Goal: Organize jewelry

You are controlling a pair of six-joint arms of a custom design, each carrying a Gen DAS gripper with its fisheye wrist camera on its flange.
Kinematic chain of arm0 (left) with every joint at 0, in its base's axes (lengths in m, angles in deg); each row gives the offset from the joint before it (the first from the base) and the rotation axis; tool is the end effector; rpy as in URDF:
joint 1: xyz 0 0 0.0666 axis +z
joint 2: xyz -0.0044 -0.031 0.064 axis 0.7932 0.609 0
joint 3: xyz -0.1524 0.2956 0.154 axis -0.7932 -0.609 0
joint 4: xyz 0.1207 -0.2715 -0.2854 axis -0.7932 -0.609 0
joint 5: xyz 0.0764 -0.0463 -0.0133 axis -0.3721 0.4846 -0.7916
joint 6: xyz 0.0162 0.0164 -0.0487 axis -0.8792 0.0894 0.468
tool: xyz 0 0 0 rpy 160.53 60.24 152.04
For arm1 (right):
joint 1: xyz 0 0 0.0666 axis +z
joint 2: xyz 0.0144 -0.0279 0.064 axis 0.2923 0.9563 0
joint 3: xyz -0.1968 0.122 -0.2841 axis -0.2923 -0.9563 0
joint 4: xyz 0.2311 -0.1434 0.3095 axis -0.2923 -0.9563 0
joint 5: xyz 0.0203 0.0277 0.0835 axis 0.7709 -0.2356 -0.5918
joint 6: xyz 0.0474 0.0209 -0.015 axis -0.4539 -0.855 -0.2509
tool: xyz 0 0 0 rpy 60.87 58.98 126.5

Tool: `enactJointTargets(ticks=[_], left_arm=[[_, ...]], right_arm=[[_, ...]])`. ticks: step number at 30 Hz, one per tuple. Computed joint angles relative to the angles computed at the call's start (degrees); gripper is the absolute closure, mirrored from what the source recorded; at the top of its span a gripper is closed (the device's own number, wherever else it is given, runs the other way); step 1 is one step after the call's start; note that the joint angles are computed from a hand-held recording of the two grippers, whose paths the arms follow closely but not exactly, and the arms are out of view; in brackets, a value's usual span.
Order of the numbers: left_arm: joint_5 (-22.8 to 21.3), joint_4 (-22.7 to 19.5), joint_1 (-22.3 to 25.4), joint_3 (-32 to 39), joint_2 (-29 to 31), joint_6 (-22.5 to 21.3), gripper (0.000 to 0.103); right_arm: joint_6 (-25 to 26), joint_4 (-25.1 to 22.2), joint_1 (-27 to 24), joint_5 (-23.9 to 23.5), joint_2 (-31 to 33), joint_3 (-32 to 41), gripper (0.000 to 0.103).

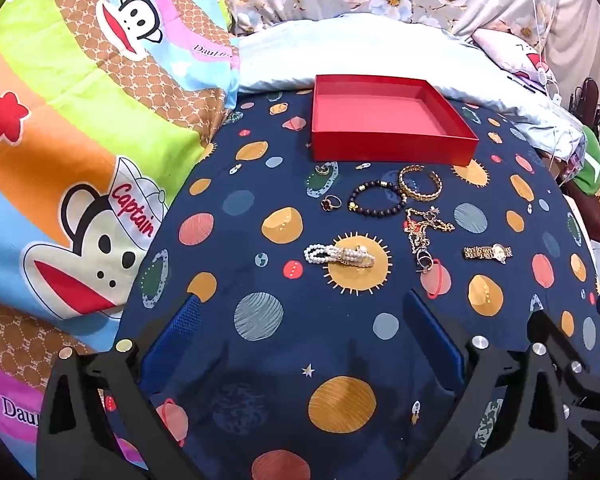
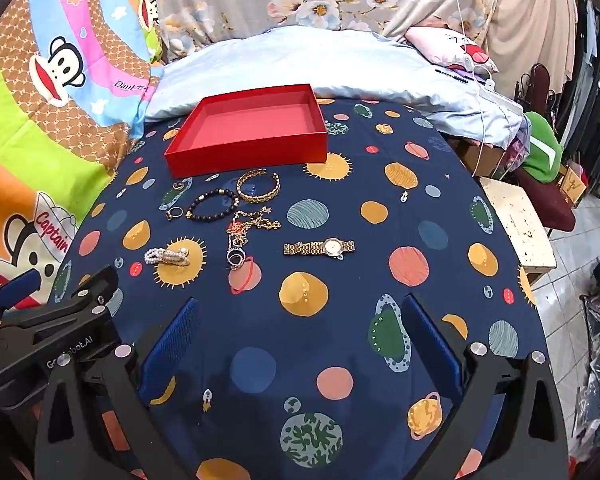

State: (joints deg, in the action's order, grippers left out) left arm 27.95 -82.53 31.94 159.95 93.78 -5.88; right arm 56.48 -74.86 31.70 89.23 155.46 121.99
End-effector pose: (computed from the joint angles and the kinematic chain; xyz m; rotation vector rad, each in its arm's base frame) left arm 0.6006 -0.2176 0.5078 0.1493 2.4799 0.0428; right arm 0.5445 0.1313 0.5070 0.3094 2.4455 -0.0981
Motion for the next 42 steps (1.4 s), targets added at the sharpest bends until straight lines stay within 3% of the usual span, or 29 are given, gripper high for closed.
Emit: enactJointTargets(ticks=[42], left_arm=[[-1.5,-0.4,0.3,-0.5,0.6,-0.5,0.005]], right_arm=[[0.4,-0.8,0.3,-1.6,2.0,2.4,0.005]])
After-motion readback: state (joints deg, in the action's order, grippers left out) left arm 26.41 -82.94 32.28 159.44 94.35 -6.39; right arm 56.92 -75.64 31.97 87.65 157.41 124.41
